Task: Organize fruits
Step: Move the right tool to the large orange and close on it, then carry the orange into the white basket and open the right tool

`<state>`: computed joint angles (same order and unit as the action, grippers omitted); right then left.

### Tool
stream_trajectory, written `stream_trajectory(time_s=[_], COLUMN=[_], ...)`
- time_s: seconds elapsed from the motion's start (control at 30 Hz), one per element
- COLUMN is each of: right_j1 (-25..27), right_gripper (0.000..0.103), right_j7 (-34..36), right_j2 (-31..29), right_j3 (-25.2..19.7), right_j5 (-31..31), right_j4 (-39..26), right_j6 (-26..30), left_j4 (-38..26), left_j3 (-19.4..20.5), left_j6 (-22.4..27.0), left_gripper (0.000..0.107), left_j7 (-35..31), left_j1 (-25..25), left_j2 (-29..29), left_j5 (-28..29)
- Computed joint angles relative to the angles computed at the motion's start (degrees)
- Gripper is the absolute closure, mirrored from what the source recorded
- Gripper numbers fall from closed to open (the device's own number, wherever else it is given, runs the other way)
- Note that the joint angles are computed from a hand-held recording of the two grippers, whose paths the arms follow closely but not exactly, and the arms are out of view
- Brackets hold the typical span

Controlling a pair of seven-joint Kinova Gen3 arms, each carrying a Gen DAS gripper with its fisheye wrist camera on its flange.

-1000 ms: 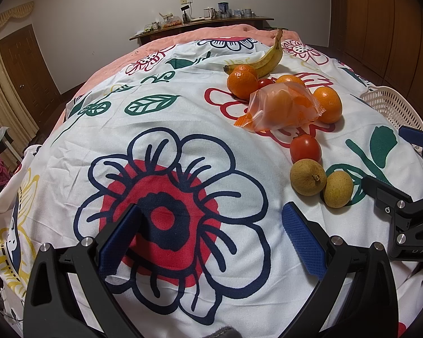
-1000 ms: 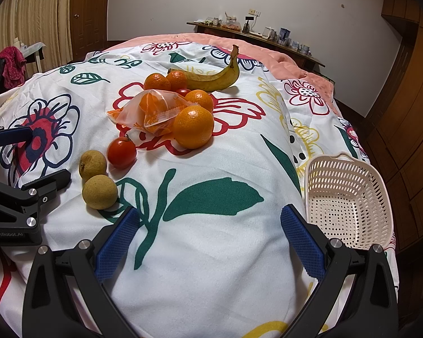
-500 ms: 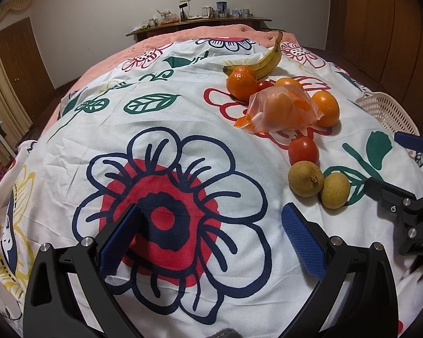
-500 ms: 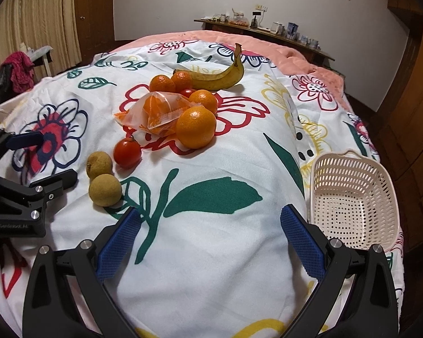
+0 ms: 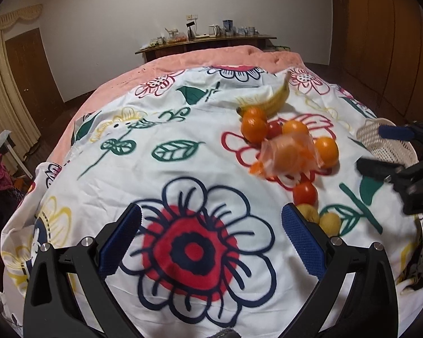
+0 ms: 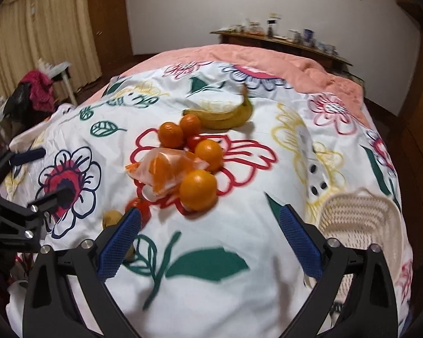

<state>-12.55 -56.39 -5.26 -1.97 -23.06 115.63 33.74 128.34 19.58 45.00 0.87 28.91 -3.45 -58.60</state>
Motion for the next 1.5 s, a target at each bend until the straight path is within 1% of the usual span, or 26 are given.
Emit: stream_trajectory(time_s=[0.07, 0.27, 0.4, 0.53, 0.6, 0.63, 0.67, 0.73, 0.77, 0.87, 1.0, 1.13, 1.23, 1.33, 1.5], right_j1=[-0.2, -0.5, 0.0, 1.7, 2.5, 2.7, 2.6, 2.9, 3.3, 4.8, 6.0, 8.0, 10.1, 12.0, 15.8], right_gripper=[0.025, 0.037, 0.045, 0.048, 0.048, 0.05, 0.055, 0.058, 0.061, 0.062, 0.063, 0.062, 0.062, 0.062, 0.062], right_j7=[-2.7, -3.4, -3.6, -1.8, -0.5, -0.2, -0.4, -0.5, 0.0, 2.1, 3.8, 7.1, 9.9, 11.7, 13.9], right_j2=[1.6, 6.2, 9.2, 12.1, 13.0, 13.2, 13.4, 13.8, 14.0, 14.5, 13.6, 11.2, 9.5, 8.1, 7.0], right_j3=[-1.7, -2.6, -3.2, -3.5, -3.8, -3.9, -3.9, -4.0, -4.1, -4.1, -3.9, -3.0, -1.4, 0.6, 4.1], right_j5=[3.2, 5.4, 5.8, 3.8, 2.7, 2.6, 3.0, 2.9, 2.3, -0.1, -2.4, -6.4, -11.1, -14.4, -18.8], right_j4=[-1.2, -5.8, -8.9, -11.8, -12.7, -13.0, -13.2, -13.7, -13.9, -14.2, -13.0, -10.6, -9.0, -7.8, -6.4], right_j6=[0.0, 4.6, 8.1, 12.2, 13.2, 13.4, 13.3, 13.8, 14.1, 14.9, 14.3, 13.3, 13.4, 13.3, 13.6], left_j4=[-0.2, -0.3, -0.9, -1.3, -1.7, -1.9, -2.2, -2.7, -3.0, -3.9, -4.9, -6.1, -7.9, -9.6, -12.8], left_j3=[-0.7, -1.8, -1.9, -1.9, -2.2, -2.4, -2.7, -3.2, -3.5, -4.3, -5.1, -6.2, -7.3, -8.6, -10.8], left_j6=[-0.4, -3.1, -3.9, -3.8, -4.0, -4.2, -4.5, -5.0, -5.2, -5.8, -6.8, -9.9, -12.0, -14.5, -15.5], left_gripper=[0.006, 0.006, 0.006, 0.006, 0.006, 0.006, 0.006, 0.006, 0.006, 0.006, 0.006, 0.006, 0.006, 0.006, 0.006], left_j7=[-1.1, -3.0, -3.6, -3.9, -4.5, -5.0, -5.4, -6.3, -6.8, -8.2, -9.3, -11.9, -15.0, -19.3, -24.6], left_j1=[-0.7, -2.6, -3.3, -3.3, -3.5, -3.6, -3.7, -4.0, -4.1, -4.3, -4.0, -4.1, -4.1, -4.0, -2.8], left_j2=[-0.4, -0.5, 0.1, 0.4, 0.6, 0.8, 1.0, 1.6, 2.0, 2.8, 3.8, 5.0, 6.8, 8.4, 11.4], left_j5=[0.7, 1.7, 1.8, 1.7, 2.0, 2.3, 2.5, 3.1, 3.4, 4.3, 4.3, 5.2, 7.4, 10.5, 15.0])
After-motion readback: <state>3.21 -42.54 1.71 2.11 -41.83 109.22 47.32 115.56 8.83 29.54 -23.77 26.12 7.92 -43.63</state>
